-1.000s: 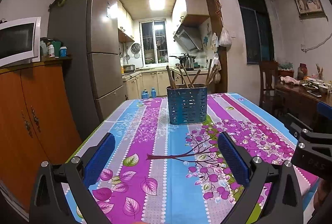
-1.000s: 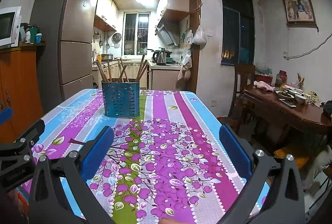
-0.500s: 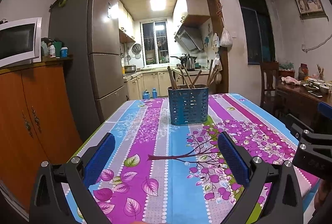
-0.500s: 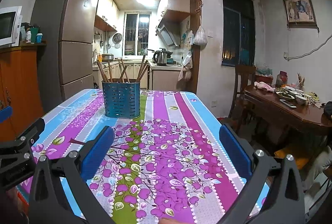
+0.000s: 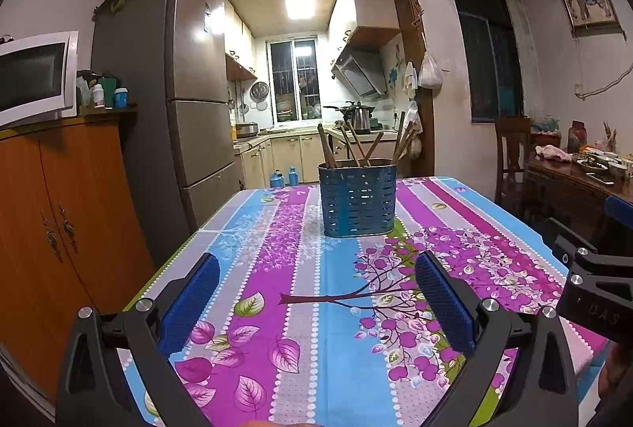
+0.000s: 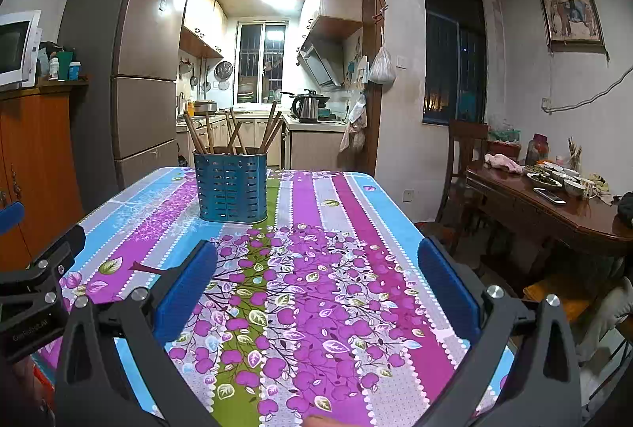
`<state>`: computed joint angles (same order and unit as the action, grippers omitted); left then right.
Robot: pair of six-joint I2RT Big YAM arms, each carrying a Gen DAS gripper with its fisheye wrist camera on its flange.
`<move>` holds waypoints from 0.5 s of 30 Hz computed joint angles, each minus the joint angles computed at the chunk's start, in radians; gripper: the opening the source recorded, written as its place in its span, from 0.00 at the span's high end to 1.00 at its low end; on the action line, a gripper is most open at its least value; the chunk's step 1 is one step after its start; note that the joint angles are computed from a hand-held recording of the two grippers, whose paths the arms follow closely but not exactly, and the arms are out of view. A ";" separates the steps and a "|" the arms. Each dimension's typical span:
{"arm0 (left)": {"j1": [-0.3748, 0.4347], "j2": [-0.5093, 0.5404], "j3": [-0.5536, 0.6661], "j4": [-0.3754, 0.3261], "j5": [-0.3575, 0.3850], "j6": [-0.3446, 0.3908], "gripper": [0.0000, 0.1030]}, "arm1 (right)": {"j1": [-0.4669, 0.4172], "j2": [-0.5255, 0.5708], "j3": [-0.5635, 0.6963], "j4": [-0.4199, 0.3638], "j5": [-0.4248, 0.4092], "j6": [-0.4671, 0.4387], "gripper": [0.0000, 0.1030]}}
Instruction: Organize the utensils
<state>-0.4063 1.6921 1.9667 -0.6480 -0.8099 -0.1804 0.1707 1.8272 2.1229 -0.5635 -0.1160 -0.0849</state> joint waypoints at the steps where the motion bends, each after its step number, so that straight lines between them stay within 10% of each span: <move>1: 0.000 0.001 0.002 -0.003 0.002 -0.001 0.04 | 0.000 0.000 0.001 -0.001 0.001 -0.001 0.05; 15: 0.012 -0.009 -0.025 0.032 0.038 -0.029 0.04 | -0.002 0.005 -0.001 0.007 0.006 0.003 0.05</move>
